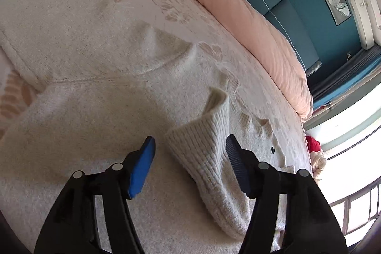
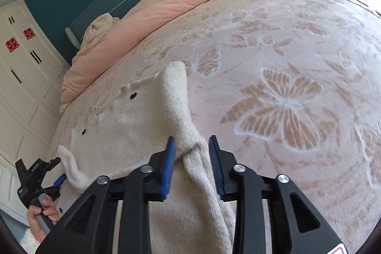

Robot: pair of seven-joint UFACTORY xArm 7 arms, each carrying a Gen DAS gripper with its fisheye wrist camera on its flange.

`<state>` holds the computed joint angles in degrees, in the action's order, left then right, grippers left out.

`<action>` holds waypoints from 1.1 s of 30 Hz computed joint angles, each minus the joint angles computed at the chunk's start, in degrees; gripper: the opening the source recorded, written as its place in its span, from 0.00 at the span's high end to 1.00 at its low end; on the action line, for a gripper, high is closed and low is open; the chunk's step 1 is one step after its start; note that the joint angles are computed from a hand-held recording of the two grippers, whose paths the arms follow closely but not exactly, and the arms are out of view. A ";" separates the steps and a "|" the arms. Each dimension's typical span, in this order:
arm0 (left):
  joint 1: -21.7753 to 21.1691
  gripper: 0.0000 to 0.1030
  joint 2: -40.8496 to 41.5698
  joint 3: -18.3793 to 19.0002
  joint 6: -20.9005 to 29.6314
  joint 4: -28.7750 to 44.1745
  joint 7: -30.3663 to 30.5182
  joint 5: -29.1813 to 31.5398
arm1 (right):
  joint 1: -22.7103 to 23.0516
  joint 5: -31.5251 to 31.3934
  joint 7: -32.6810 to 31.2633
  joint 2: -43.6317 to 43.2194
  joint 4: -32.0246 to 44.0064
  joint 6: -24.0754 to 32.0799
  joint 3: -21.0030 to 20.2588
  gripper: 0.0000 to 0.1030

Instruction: Fold small clothes

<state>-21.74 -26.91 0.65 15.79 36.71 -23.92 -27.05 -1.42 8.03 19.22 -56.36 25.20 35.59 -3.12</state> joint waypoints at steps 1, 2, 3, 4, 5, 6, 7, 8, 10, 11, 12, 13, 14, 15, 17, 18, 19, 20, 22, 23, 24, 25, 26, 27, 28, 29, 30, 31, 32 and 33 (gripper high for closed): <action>0.33 0.42 0.60 0.27 0.80 0.81 -0.27 0.13 | 0.06 -1.15 -0.89 3.86 2.25 -1.68 0.76 0.55; 0.88 0.42 1.36 0.16 1.31 1.74 -0.73 0.40 | 0.19 -2.52 -2.06 7.91 4.79 -2.95 1.57 0.49; 0.98 0.40 2.28 0.27 1.85 2.86 -0.76 0.37 | 1.03 -3.59 -3.85 12.61 7.91 -3.72 1.88 0.43; 1.28 0.37 3.59 0.19 2.83 4.34 -0.88 0.57 | 1.79 -4.40 -5.51 17.21 10.99 -4.24 2.10 0.42; 1.63 0.32 5.01 0.09 4.34 5.82 -0.99 0.75 | 2.12 -5.03 -6.47 21.44 13.88 -4.12 2.51 0.37; 1.74 0.32 5.95 0.06 5.61 6.62 -0.88 0.36 | 2.27 -5.55 -7.23 25.86 17.12 -2.71 2.76 0.35; 1.19 0.32 7.25 0.51 6.63 7.86 0.34 -0.90 | 1.66 -6.38 -6.61 29.60 19.81 -1.43 3.58 0.35; 1.02 0.33 8.23 0.66 7.83 8.92 1.82 -1.32 | 1.45 -6.48 -6.15 32.47 21.50 -0.49 3.73 0.35; 2.54 0.51 9.60 -1.43 10.03 10.88 4.11 0.30 | 3.36 -2.02 -8.94 36.65 24.41 2.55 1.31 0.72; 0.43 0.77 10.22 0.33 11.18 12.23 8.85 -2.19 | 4.21 1.12 -10.66 36.79 24.66 2.13 0.15 0.91; -0.58 0.85 10.43 1.31 12.14 13.37 13.42 -5.41 | 5.13 5.44 -12.89 35.37 23.56 -0.46 -1.48 0.92; -0.59 0.85 9.84 1.08 11.04 13.70 15.86 -6.72 | 6.34 10.94 -15.33 32.92 21.58 -4.31 -3.70 0.92; -0.08 0.85 8.81 0.37 8.96 13.68 17.62 -6.90 | 6.92 15.28 -16.27 30.54 19.41 -7.92 -5.47 0.92; 0.36 0.86 8.35 -0.06 7.51 13.91 18.63 -6.89 | 5.11 17.22 -15.24 28.92 17.30 -10.77 -5.27 0.92; 2.10 0.86 8.76 -0.96 7.35 14.40 17.49 -5.13 | 1.39 14.31 -10.43 30.59 15.81 -9.29 -4.98 0.92; 3.88 0.86 9.84 -2.19 8.33 14.62 14.94 -2.14 | 1.97 12.73 -8.80 32.50 15.88 -6.36 -6.48 0.91; 6.82 0.86 11.21 -4.45 10.28 14.75 11.00 2.39 | 2.08 13.29 -9.56 32.65 15.16 -5.83 -6.84 0.91; 7.35 0.86 12.53 -4.41 12.03 14.58 9.08 4.53 | 0.30 14.54 -10.48 31.38 13.97 -7.70 -4.86 0.90; 6.94 0.93 12.64 -3.58 11.14 11.88 9.46 1.98 | -0.79 12.41 -7.15 30.00 14.76 -5.77 -3.47 0.82; 6.51 0.92 11.56 -3.21 9.59 10.67 9.91 0.29 | -1.85 10.33 -5.44 29.02 15.02 -4.79 -2.23 0.82; 6.18 0.92 10.76 -2.79 9.53 10.30 9.45 -1.26 | -2.32 8.48 -4.96 27.37 14.48 -5.54 -1.28 0.81; 5.06 0.92 9.88 -1.81 8.99 9.76 10.44 -4.34 | -3.55 5.29 -3.63 25.23 13.44 -6.89 0.85 0.81; 3.61 0.88 9.36 -0.75 8.60 9.71 12.31 -7.57 | -4.68 2.23 -2.36 23.20 12.65 -7.43 2.64 0.77; 3.14 0.79 9.28 -0.72 8.64 10.18 12.70 -8.60 | -4.42 0.74 -2.03 21.29 11.85 -7.61 3.16 0.72; 3.07 0.72 9.66 -1.21 8.90 10.99 12.19 -8.58 | -3.22 0.37 -2.32 19.44 10.97 -7.73 2.87 0.71; 2.64 0.57 10.42 -1.53 9.16 12.08 11.93 -9.20 | -1.97 0.29 -2.77 17.80 10.16 -7.56 2.38 0.70; 1.81 0.47 11.70 -1.54 9.38 13.44 12.28 -10.90 | -1.28 -0.04 -2.61 16.43 9.39 -7.15 2.57 0.70; 1.02 0.45 13.27 -1.62 9.67 14.91 12.80 -12.96 | -0.88 -0.50 -2.22 15.49 8.83 -6.86 2.98 0.70; 0.59 0.41 15.21 -1.99 10.33 16.62 12.77 -14.64 | -0.47 -0.83 -2.04 14.33 8.07 -6.51 3.00 0.69; 0.31 0.39 17.31 -2.48 11.12 18.27 12.74 -16.60 | -0.07 -0.85 -1.69 13.89 7.76 -6.07 2.84 0.68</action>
